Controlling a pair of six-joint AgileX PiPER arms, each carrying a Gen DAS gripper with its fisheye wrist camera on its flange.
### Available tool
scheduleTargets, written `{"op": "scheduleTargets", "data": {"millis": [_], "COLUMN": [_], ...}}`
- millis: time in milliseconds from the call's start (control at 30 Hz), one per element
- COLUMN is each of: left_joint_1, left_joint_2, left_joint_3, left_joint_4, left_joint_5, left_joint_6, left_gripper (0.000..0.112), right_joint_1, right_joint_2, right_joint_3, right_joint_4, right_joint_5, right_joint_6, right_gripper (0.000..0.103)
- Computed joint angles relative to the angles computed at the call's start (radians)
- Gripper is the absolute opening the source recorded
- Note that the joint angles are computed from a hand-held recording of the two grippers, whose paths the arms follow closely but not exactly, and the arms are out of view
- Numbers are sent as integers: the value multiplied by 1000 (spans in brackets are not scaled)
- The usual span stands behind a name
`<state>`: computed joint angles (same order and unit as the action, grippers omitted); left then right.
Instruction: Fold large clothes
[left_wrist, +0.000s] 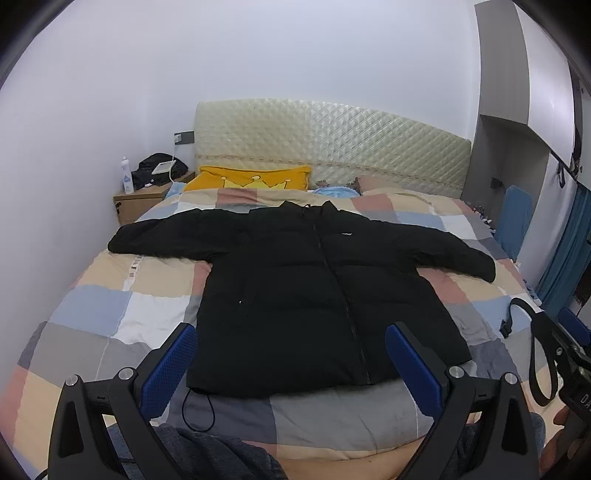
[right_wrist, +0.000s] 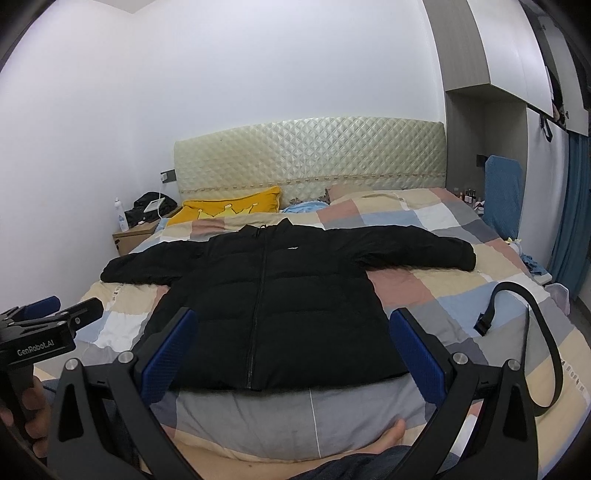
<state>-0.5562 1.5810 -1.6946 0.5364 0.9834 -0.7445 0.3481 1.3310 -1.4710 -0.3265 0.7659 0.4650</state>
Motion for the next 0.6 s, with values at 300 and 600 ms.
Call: {"op": "scheduleTargets", "data": {"millis": [300, 600], "left_joint_1": [-9, -1], "left_joint_2": [9, 17], "left_joint_3": [5, -9], "left_joint_4": [18, 18], "left_joint_5": [23, 37], "left_joint_6": [-16, -17], "left_gripper": [103, 103], "right_joint_1": [-16, -8], "right_joint_2": [10, 17], "right_joint_3": [-9, -9], "right_joint_4": [13, 6], "right_joint_5": [16, 10], "right_joint_6": [-16, -2], "right_gripper": [103, 103]}}
